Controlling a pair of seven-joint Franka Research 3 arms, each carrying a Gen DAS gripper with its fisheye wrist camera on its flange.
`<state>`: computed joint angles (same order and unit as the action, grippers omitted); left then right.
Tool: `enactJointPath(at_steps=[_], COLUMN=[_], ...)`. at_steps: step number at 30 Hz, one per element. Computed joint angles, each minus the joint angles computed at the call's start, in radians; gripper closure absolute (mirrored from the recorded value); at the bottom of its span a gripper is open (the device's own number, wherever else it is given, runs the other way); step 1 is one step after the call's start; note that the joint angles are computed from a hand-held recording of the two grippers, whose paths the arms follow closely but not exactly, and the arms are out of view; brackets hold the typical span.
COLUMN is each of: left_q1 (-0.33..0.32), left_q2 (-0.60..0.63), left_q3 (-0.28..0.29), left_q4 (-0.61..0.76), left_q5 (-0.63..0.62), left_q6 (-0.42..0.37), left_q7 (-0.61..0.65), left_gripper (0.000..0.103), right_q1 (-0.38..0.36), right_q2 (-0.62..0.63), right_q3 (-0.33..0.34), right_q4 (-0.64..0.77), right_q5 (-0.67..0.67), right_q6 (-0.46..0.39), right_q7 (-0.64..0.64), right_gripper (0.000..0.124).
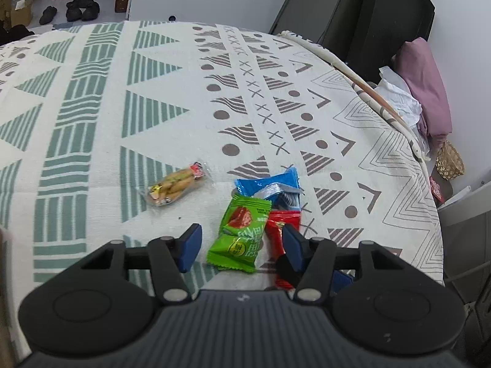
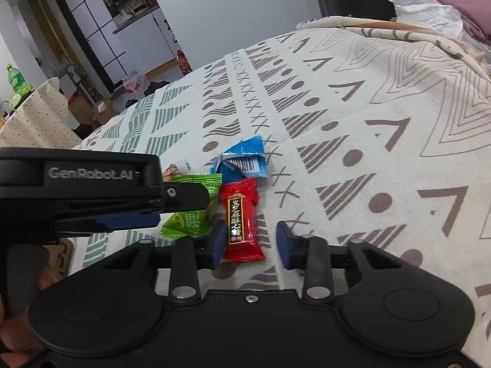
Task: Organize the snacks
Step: 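Grasp the green pack with the left tool while the right tool grasps the red candy bar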
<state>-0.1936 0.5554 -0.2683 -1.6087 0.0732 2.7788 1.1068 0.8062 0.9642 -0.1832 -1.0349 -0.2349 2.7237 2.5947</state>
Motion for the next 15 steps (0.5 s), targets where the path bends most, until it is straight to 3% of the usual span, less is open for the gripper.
enactJointPath(at_steps=[4, 10, 15], left_q1=[-0.018, -0.055, -0.046], left_q2=[0.025, 0.03, 0.009], left_q3=[0.012, 0.051, 0.051], left_q4=[0.033, 0.042, 0.018], left_q5=[0.019, 0.078, 0.083], left_q6=[-0.019, -0.05, -0.051], left_q7=[-0.007, -0.037, -0.066], left_gripper=[0.05, 0.065, 0.073], right_q1=[0.0, 0.025, 0.023], right_q2=[-0.032, -0.063, 0.0], right_q3=[0.001, -0.025, -0.029], right_q4=[-0.056, -0.095, 0.01], right_q5=[0.008, -0.028, -0.057], right_q6=[0.025, -0.002, -0.052], right_q7=[0.013, 0.029, 0.021], right_gripper=[0.101, 0.101, 0.097])
